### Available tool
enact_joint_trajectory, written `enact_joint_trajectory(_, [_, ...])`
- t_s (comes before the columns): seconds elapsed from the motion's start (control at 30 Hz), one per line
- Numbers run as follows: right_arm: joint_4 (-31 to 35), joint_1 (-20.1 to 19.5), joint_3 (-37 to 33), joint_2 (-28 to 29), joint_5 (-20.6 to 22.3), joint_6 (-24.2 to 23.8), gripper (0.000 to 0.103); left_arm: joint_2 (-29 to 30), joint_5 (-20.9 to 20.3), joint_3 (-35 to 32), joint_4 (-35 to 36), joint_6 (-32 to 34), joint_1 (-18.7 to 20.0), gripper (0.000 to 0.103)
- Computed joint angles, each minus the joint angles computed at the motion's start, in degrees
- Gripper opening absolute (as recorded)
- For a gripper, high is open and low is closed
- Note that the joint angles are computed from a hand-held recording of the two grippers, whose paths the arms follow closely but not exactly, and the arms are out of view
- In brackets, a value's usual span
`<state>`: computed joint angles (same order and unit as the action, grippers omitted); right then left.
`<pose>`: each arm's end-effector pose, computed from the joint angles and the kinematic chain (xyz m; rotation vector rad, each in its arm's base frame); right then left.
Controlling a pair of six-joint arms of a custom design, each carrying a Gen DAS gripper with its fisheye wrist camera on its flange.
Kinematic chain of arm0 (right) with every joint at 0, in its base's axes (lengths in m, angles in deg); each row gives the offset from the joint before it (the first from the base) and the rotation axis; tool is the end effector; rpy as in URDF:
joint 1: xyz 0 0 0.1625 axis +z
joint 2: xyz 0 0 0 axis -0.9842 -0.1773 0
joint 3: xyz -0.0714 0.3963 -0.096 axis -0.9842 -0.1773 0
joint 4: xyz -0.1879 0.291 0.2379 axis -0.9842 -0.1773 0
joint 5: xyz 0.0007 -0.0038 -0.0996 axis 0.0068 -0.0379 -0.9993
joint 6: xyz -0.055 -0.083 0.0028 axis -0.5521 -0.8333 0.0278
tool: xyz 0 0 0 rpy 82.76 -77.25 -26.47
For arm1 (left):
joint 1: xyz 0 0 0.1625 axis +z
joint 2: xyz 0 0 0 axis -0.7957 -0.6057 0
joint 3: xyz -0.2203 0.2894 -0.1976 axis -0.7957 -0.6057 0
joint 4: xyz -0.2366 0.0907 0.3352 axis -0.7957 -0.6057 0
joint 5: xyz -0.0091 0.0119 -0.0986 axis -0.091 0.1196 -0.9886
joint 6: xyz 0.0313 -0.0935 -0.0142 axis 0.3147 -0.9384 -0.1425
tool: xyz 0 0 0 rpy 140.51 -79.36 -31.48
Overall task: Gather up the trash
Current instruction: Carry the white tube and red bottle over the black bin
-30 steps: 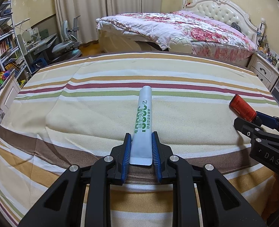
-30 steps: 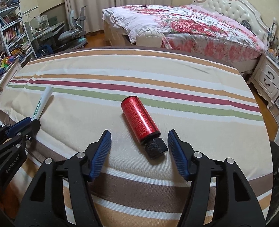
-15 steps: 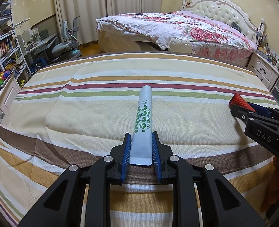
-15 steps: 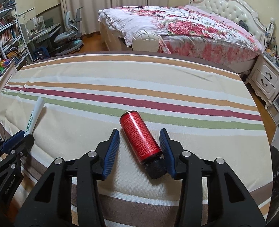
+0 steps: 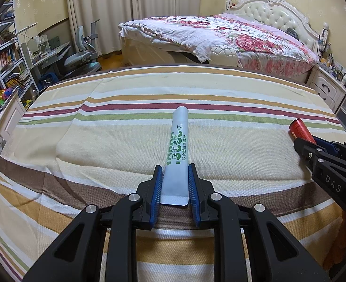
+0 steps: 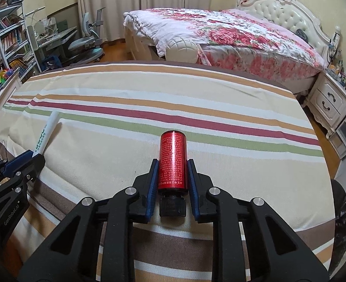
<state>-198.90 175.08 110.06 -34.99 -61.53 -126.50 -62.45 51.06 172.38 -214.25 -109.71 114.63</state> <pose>0.1791 -0.8187 0.0386 1.1180 -2.3499 0.5220 -0.1251 -0.7159 0.0837 -0.2071 2.0156 -0.9763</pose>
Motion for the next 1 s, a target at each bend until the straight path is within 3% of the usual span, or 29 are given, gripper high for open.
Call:
enact_joint_trajectory(0.53, [-2.38,-1.82,9.19,-6.53,2.12,1.89,0.023,1.08,-0.30,-0.27,-1.12,0.98,-1.15,0.023])
enact_joint_trajectory(1.0, [-7.32,-5.83,15.44,-13.49,3.88,3.78,0.023,6.95,-3.98,-3.76,-6.34,8.13,-5.21,0.023])
